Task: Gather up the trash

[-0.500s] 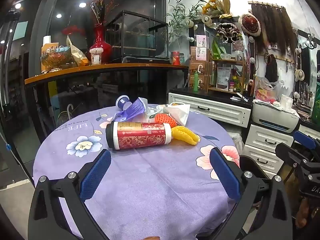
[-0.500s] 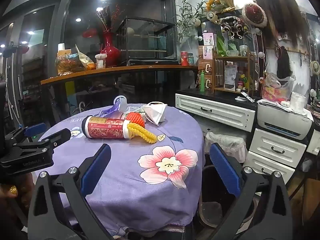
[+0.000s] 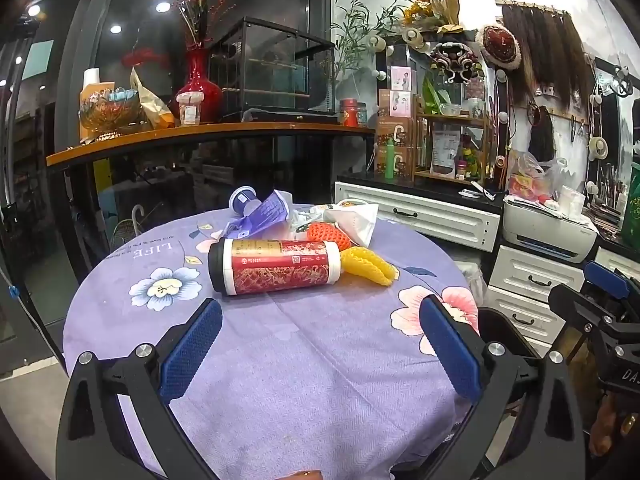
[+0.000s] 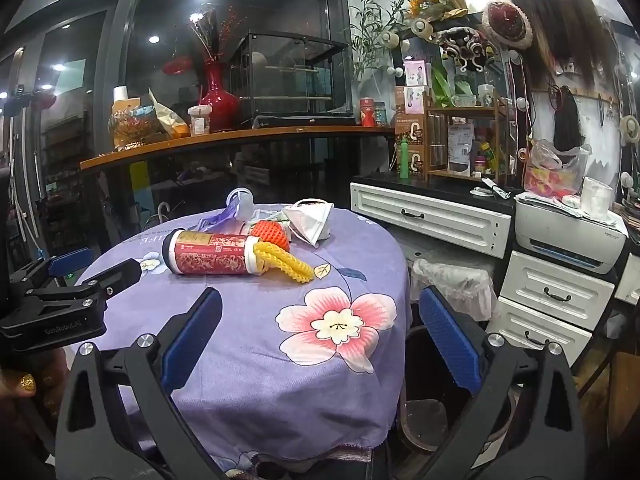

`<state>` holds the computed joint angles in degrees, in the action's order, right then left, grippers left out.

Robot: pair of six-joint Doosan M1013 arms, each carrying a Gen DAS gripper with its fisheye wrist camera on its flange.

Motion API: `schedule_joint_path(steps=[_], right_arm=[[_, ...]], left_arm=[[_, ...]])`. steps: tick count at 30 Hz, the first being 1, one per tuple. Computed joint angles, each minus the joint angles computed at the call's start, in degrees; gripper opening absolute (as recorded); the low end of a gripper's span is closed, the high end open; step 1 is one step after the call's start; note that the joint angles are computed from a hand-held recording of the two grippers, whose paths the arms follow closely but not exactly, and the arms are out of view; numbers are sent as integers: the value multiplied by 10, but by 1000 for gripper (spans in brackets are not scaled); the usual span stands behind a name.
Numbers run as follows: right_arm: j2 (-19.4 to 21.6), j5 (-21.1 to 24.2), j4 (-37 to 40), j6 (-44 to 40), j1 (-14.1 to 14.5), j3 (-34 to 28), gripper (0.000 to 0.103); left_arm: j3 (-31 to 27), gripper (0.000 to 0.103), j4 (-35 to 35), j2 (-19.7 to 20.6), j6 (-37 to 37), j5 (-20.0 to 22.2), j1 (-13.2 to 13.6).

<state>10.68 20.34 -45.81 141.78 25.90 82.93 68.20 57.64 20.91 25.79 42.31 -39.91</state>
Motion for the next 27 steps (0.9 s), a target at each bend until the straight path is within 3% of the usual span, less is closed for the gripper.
schedule_joint_path(steps=[27], right_arm=[[5,-1,-1,-1,0,1,97]], left_arm=[[-1,98,-12,3,10,-5,5]])
